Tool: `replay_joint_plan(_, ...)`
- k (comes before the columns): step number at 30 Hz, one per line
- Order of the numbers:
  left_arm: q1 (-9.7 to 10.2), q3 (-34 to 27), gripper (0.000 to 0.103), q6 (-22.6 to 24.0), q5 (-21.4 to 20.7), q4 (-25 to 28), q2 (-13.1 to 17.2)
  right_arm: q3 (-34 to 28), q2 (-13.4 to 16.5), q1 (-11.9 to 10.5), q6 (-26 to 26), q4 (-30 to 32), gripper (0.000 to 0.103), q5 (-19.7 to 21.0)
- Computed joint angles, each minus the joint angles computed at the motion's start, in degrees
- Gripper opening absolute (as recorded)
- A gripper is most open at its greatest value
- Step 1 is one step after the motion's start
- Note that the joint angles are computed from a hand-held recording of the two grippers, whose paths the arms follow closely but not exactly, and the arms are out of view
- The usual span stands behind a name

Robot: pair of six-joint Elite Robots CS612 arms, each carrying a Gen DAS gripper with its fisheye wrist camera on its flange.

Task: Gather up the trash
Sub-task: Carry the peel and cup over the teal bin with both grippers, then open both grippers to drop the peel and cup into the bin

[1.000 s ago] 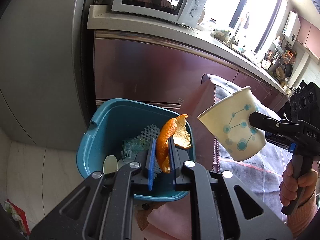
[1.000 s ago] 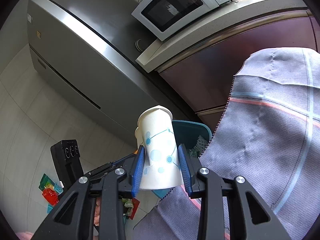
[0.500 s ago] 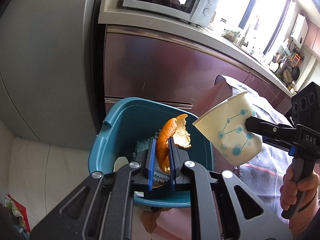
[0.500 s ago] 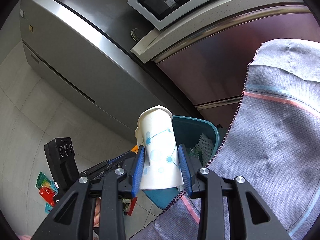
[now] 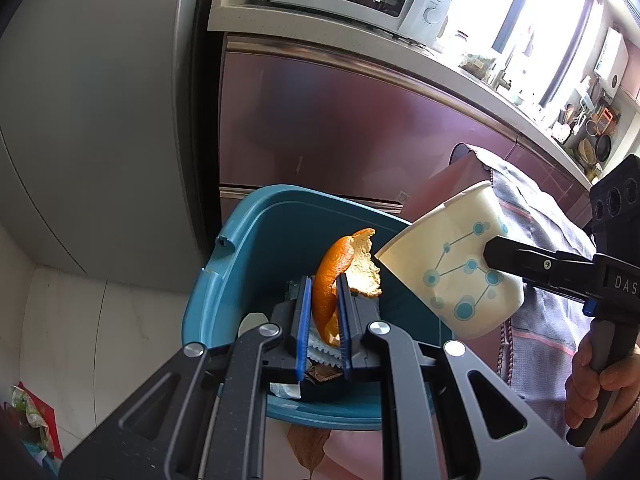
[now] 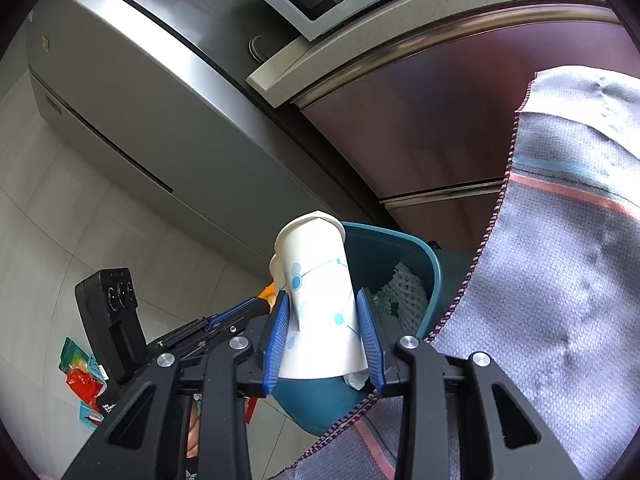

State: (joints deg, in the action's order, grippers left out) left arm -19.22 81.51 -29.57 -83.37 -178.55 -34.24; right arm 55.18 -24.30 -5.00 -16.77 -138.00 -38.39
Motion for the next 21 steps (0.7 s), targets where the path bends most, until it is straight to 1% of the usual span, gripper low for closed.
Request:
replay_joint_plan(8,-0.03,-1.36,0.013,-0.45,0.54,1.93,0.72,-0.36,0.11,0.57,-1.11,-0.21,0.033,-2.66)
replay_joint_plan(15,-0.11,-2.58,0.013,-0.86,1.16,3.58,1.57,-0.47,-0.05,1.50,-1.31,-1.47,0.034,-6.26)
replay_joint_plan(18,-0.21,-3.26,0.014,-0.96,1.88,4.45,2.00,-0.17,-0.12,1.55,-1.09,-2.24,0.034,-6.71)
replay_joint_plan(20,-0.19,-3.79,0.026,-1.07,1.65,4.91,2.33,0.19,-0.27,1.48,-0.93,-2.68,0.036,-6.68)
replay_joint_plan(21,-0.26,-3.96,0.027,-1.17,1.99,5.04,2.46,0.44,-0.38,1.41,-0.95,-2.81,0.037,-6.56)
